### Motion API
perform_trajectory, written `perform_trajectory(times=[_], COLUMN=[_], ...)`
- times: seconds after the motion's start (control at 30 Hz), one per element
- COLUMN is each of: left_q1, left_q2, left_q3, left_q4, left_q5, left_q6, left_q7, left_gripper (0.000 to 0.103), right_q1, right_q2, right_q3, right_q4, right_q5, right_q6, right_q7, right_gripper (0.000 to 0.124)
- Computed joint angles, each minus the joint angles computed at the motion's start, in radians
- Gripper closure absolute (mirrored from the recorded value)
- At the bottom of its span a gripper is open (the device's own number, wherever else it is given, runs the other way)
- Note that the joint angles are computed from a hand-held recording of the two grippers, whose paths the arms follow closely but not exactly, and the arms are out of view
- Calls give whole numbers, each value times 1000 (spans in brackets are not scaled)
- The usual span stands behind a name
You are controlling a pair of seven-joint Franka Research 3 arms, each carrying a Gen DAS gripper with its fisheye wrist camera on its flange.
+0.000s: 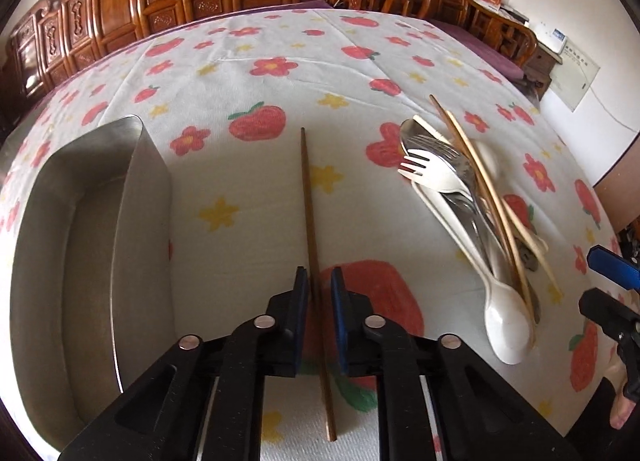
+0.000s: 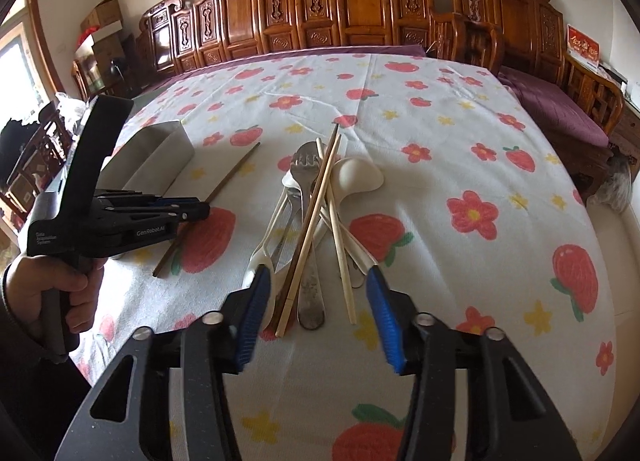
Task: Organize utensils
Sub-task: 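Grasp the lone wooden chopstick with the left tool while the right tool grasps a pile chopstick, then carry the chopstick into the metal tray and open the left tool while the right tool lifts its chopstick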
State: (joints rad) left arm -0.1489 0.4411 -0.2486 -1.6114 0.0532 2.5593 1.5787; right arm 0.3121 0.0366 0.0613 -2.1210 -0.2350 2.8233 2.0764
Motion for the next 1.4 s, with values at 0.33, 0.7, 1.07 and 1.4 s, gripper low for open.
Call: perform_trajectory(times=[0.33, 0.7, 1.07, 1.4], left_q1=[38, 87, 80, 81], left_q2=[-37, -137, -166, -185], left_q3=[-34, -74, -65, -63], left_q4=[-64, -144, -161, -175], left_q5=[-61, -263, -342, -390], left_q6=[53, 116, 133, 144], left_q7=[64, 210, 271, 315], left_gripper=[99, 99, 99, 99], right_q1=[16, 22, 26, 41], right_q2=[67, 160, 211, 230], right_q3=[-23, -45, -56, -68], right_q4=[79, 191, 276, 328], right_q5=[-30, 31, 109, 77], right_q6=[-40, -122, -203, -268], right_q7=[-7, -97, -170, -194], right_gripper=[83, 104, 113, 118])
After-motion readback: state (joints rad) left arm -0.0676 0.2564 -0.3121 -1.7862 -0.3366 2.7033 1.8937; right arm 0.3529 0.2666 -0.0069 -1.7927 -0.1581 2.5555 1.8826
